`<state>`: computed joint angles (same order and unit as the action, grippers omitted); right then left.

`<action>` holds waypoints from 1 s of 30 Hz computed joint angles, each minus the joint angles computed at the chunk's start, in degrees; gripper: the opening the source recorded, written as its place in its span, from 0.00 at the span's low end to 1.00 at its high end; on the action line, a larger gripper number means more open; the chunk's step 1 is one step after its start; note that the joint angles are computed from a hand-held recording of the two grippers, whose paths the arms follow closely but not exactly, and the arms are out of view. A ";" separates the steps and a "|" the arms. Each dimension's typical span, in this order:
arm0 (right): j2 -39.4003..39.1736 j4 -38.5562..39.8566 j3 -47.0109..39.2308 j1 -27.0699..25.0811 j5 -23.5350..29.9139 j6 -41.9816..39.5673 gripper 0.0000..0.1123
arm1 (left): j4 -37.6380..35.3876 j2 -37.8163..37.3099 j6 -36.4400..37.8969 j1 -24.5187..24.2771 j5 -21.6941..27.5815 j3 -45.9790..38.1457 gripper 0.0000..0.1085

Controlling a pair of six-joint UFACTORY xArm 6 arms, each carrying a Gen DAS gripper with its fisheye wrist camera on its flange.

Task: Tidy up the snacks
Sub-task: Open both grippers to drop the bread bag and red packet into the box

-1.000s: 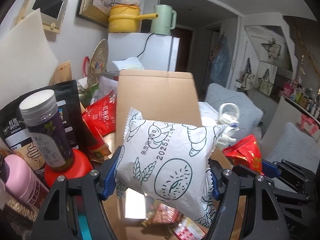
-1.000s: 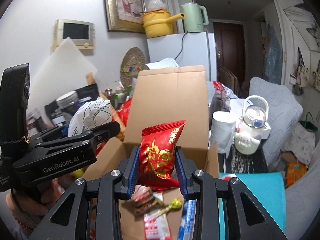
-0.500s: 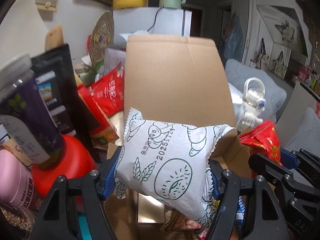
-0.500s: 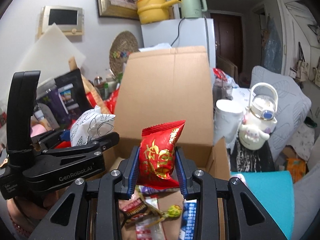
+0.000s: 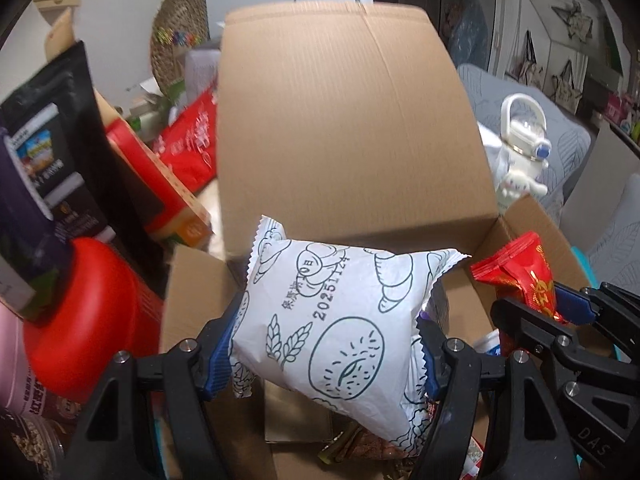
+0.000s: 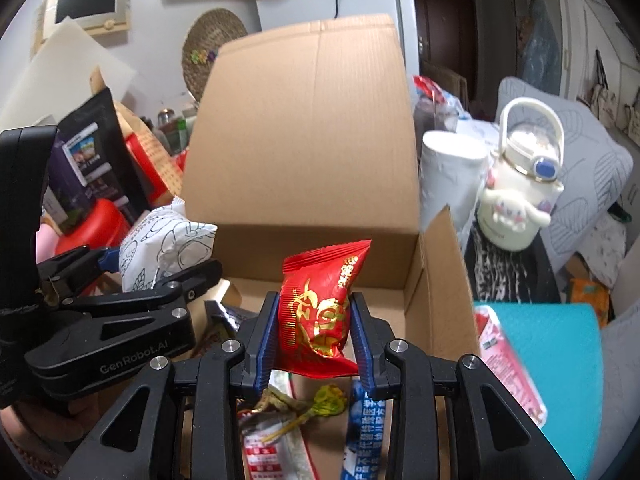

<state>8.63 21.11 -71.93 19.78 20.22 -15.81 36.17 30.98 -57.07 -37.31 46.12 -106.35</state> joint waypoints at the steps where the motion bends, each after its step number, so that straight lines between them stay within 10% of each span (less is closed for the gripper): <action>1: 0.34 -0.34 -0.33 -0.05 0.59 0.34 0.30 | -0.84 0.53 0.73 0.00 0.39 -0.58 0.65; 20: -0.06 -3.85 -0.83 -0.51 3.32 5.57 0.44 | -2.85 4.67 3.84 -1.83 10.97 -8.28 0.70; 30: -6.13 0.72 3.05 -0.26 1.02 2.12 0.44 | -0.19 -4.18 -1.64 -1.87 4.27 1.35 0.70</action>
<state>2.50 21.83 -68.88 19.52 21.23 -13.69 35.99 26.80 -58.71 -39.18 50.39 -105.00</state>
